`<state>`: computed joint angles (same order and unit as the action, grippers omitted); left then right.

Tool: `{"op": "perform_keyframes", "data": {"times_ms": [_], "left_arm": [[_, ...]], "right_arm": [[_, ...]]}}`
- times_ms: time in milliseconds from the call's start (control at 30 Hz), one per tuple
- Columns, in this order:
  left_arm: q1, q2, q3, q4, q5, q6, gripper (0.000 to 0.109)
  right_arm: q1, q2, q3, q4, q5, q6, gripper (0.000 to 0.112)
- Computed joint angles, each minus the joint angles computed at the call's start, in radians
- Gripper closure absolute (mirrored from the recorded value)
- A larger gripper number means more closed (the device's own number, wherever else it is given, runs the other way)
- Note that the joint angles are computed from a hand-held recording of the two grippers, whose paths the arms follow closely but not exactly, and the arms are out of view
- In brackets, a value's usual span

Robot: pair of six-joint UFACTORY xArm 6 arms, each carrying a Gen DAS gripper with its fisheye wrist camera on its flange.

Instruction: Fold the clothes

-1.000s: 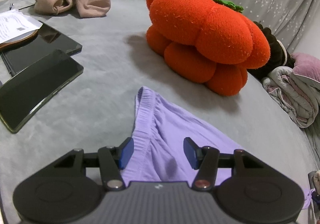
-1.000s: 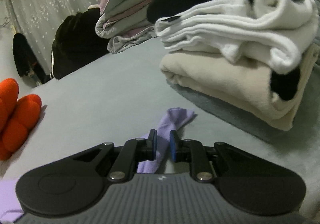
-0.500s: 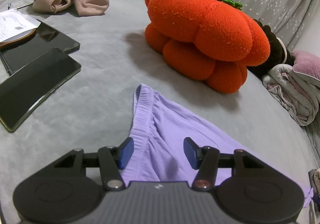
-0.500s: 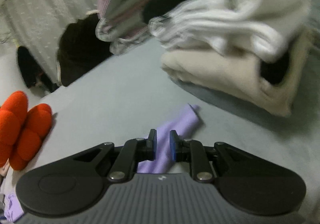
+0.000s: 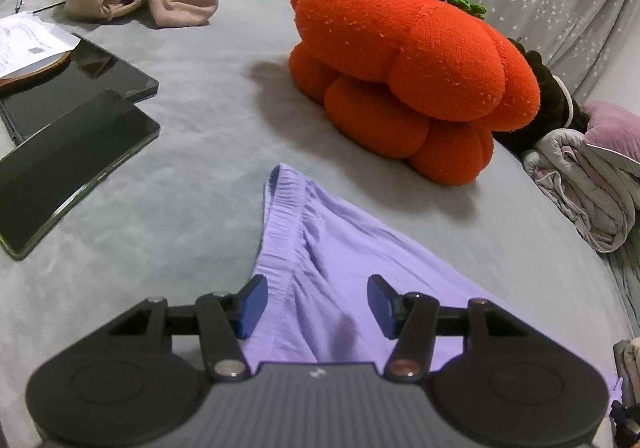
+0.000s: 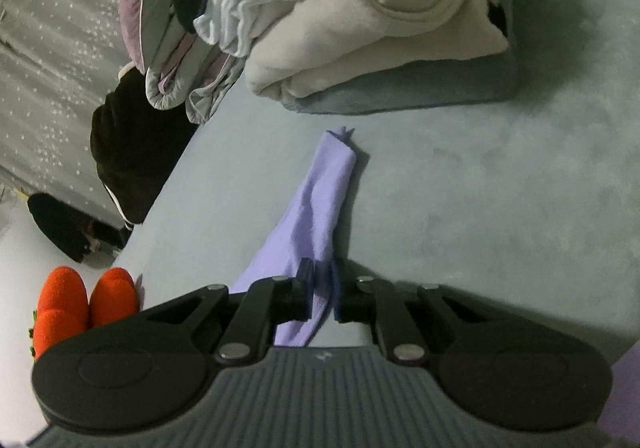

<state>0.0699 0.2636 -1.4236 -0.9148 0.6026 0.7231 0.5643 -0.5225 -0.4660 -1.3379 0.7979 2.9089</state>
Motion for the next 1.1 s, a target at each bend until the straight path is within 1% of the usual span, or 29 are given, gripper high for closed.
{"op": "perform_keyframes", "data": {"times_ms": [33,67,133,200,300,333,400,433,467,500,533,600,633,667,700,767,833,900,933,1033,1100], "left_arm": [[-0.001,-0.001,0.001,0.000,-0.001,0.003,0.053],[-0.002,-0.002,0.003,0.001,-0.003,0.006,0.053],[-0.003,-0.004,0.005,0.001,-0.005,0.010,0.052],[-0.002,-0.002,0.003,0.002,-0.003,0.005,0.052],[-0.001,0.000,0.000,0.003,0.001,-0.002,0.052],[-0.001,-0.001,0.000,0.003,0.003,0.000,0.052],[-0.002,-0.001,0.000,0.004,0.005,0.001,0.052],[-0.003,-0.002,0.000,0.005,0.005,0.001,0.052],[-0.003,-0.002,0.002,0.004,0.006,0.004,0.051],[-0.004,-0.003,0.004,0.005,0.007,0.007,0.051],[-0.003,-0.003,0.004,0.006,0.007,0.007,0.051],[-0.003,-0.002,0.003,0.010,0.009,0.006,0.051],[-0.002,-0.001,0.001,0.011,0.010,0.002,0.051],[-0.002,0.000,-0.001,0.011,0.011,0.000,0.051],[-0.003,0.001,-0.001,0.011,0.011,0.001,0.051],[-0.004,0.000,0.001,0.012,0.009,0.004,0.051],[-0.006,-0.002,0.004,0.012,0.006,0.007,0.051],[-0.007,-0.002,0.005,0.013,0.004,0.008,0.051],[-0.006,-0.001,0.003,0.014,0.005,0.008,0.051],[-0.007,0.000,0.003,0.019,0.003,0.003,0.051],[-0.010,-0.001,0.005,0.023,0.000,0.006,0.051]], "right_arm": [[0.003,0.002,-0.004,0.010,0.011,-0.013,0.110],[0.007,0.004,-0.009,0.021,0.022,-0.026,0.111],[0.020,0.009,-0.022,0.048,0.053,-0.061,0.111],[0.063,0.023,-0.060,0.106,0.134,-0.147,0.111],[0.141,0.020,-0.111,0.163,0.263,-0.224,0.111],[0.164,0.025,-0.140,0.203,0.311,-0.280,0.111],[0.204,0.065,-0.229,0.303,0.430,-0.437,0.111],[0.218,0.110,-0.292,0.360,0.499,-0.541,0.111],[0.221,0.154,-0.344,0.409,0.545,-0.641,0.109],[0.216,0.175,-0.360,0.436,0.549,-0.700,0.108],[0.205,0.169,-0.344,0.439,0.511,-0.716,0.106],[0.180,0.144,-0.291,0.419,0.416,-0.685,0.106],[0.181,0.114,-0.263,0.404,0.410,-0.630,0.105],[0.190,0.087,-0.241,0.386,0.431,-0.584,0.098],[0.197,0.064,-0.222,0.375,0.452,-0.552,0.097],[0.195,0.038,-0.193,0.386,0.483,-0.549,0.097],[0.171,0.010,-0.138,0.389,0.438,-0.513,0.097],[0.156,0.000,-0.101,0.351,0.406,-0.483,0.096],[0.152,0.005,-0.098,0.334,0.402,-0.490,0.096],[0.138,0.045,-0.132,0.329,0.402,-0.586,0.096],[0.135,0.053,-0.142,0.314,0.391,-0.598,0.095]]}}
